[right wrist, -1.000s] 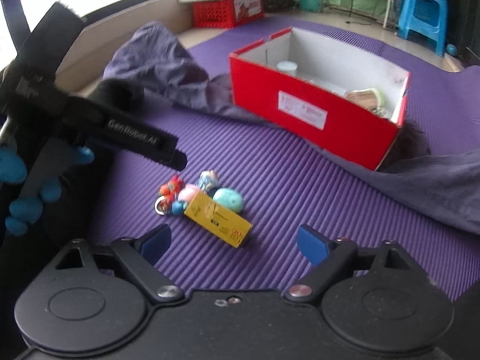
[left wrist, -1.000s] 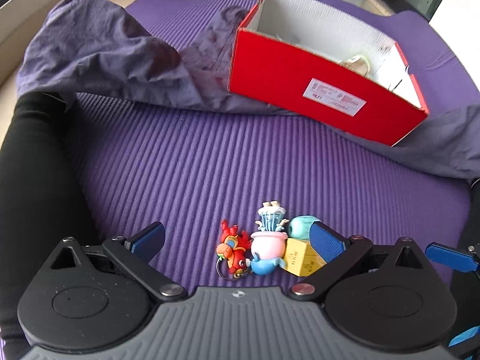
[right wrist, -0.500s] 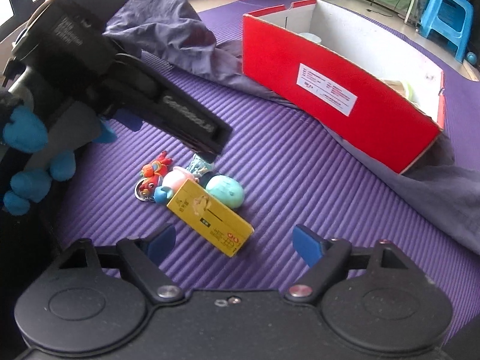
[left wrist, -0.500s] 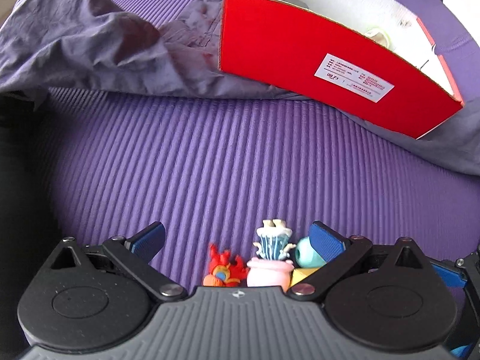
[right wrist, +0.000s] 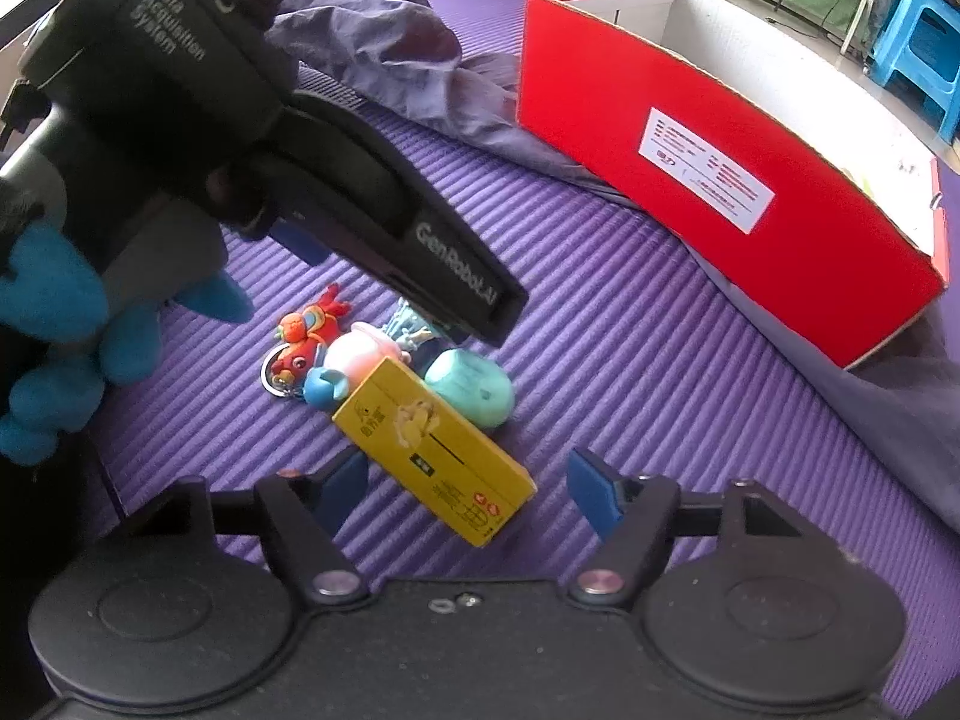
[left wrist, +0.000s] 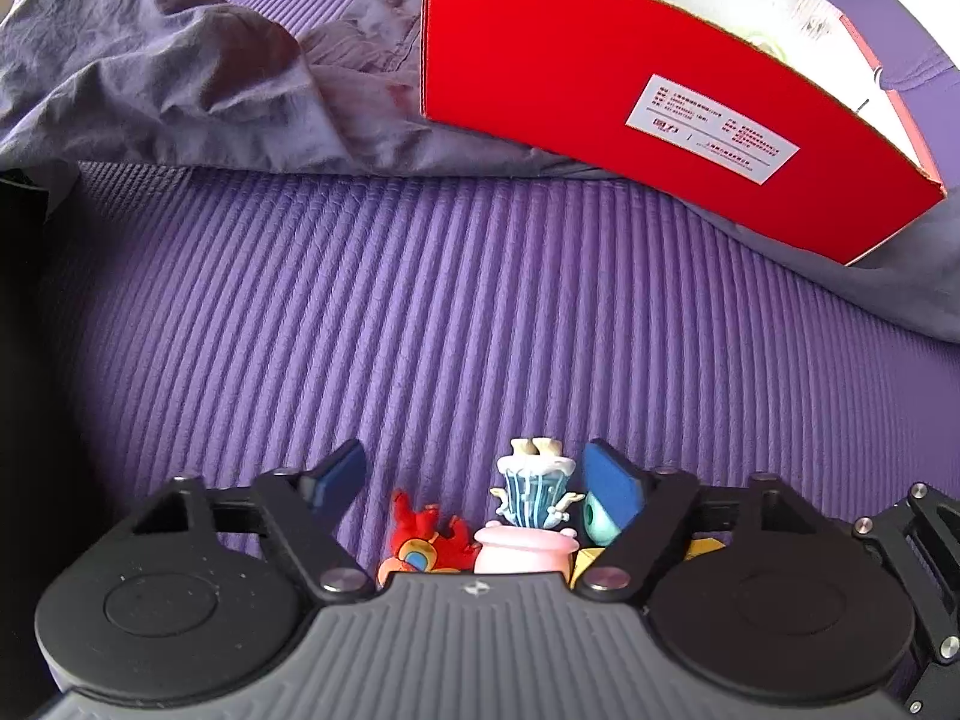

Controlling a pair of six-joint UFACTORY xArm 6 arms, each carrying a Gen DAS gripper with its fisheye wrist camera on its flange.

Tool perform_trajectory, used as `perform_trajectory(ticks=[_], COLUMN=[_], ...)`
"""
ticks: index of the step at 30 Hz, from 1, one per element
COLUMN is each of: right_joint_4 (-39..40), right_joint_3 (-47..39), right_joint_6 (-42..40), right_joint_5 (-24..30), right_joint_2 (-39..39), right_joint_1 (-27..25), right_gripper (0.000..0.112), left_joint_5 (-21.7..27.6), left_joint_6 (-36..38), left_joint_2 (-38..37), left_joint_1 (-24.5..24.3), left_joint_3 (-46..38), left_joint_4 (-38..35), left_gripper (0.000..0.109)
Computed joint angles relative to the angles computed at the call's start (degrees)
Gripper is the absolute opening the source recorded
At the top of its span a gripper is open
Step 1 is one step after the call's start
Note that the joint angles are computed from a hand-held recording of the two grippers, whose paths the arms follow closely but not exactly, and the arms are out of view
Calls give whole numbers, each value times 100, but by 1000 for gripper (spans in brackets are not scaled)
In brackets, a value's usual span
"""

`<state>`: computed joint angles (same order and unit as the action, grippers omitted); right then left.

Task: Organize rigid objects
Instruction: 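Grasp the pink-and-blue figurine with the left tool while the right tool grasps the yellow box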

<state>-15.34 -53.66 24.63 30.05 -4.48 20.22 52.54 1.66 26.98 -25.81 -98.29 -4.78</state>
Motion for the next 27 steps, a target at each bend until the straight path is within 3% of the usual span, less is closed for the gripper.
perform_trajectory(ticks=[9, 11, 18, 27], right_joint_4=[-283, -478, -1229, -962], right_joint_3=[-70, -83, -107, 278], right_joint_6=[-143, -89, 228, 878], right_joint_5=[-8, 25, 286, 146], right_joint_2=[151, 171, 157, -229], right_joint_1=[131, 159, 337, 186], right_gripper=[64, 58, 46, 31], left_joint_5=[-223, -294, -700, -860], left_joint_6=[131, 138, 364, 597], left_joint_2=[-67, -87, -188, -387], left_joint_1=[-30, -25, -2, 37], left_joint_3=[210, 256, 463, 740], left_joint_4=[-79, -101, -351, -685], left_gripper=[65, 62, 33, 29])
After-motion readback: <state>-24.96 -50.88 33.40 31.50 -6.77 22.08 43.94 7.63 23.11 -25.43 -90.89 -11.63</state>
